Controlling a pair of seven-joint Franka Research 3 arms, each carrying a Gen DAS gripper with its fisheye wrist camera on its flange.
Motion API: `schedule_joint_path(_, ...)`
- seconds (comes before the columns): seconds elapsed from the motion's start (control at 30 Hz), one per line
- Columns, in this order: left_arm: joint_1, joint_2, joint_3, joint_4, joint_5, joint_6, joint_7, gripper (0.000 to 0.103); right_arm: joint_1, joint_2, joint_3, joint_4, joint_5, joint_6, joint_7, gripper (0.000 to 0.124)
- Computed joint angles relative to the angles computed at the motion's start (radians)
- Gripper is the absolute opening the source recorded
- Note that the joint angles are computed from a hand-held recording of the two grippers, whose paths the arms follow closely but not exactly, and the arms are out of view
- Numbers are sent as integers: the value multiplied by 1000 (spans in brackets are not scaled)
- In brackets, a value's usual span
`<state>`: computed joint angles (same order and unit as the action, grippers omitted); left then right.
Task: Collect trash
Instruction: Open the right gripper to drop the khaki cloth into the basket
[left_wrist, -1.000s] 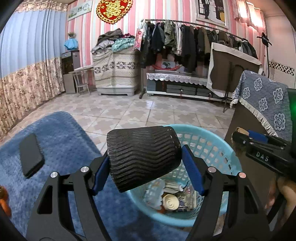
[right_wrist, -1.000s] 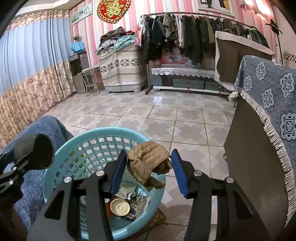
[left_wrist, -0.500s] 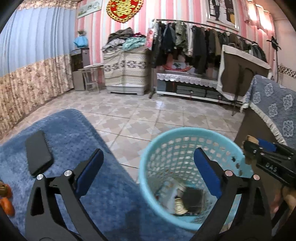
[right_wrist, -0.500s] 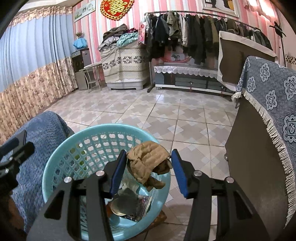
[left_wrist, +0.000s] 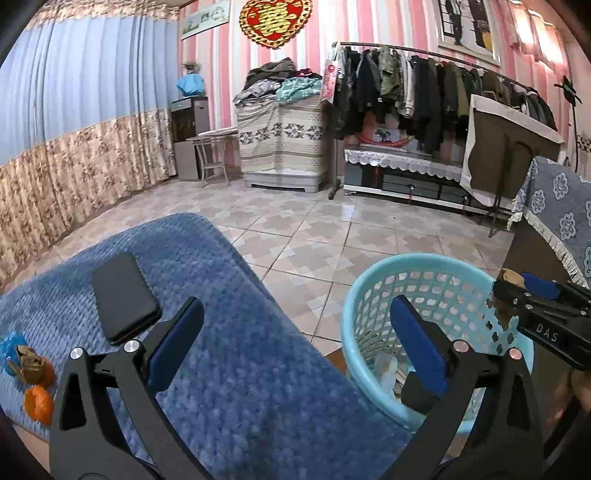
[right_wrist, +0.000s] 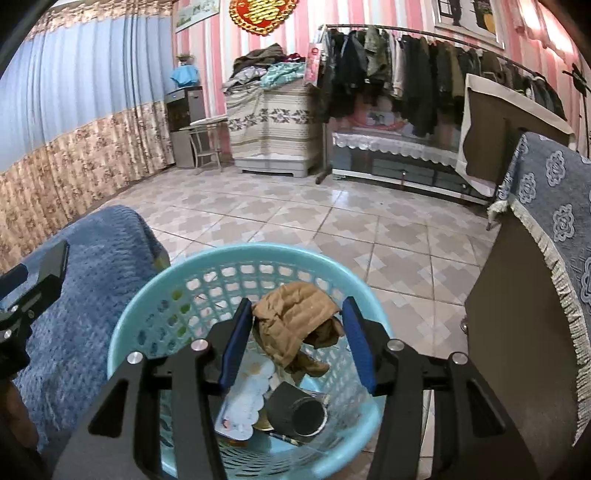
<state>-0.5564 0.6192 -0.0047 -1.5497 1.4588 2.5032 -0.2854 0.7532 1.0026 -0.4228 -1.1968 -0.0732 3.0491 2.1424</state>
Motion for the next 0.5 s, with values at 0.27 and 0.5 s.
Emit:
schedule_joint_path(0.27,12,-48,-7,-65,16,-28,-47,97,25,3,-28,-10,24,6,9,92)
schedule_joint_path(0.5,34,-114,-30,-154,47,-62,-97,98,80,18,-114,8,-41,-52,100,98)
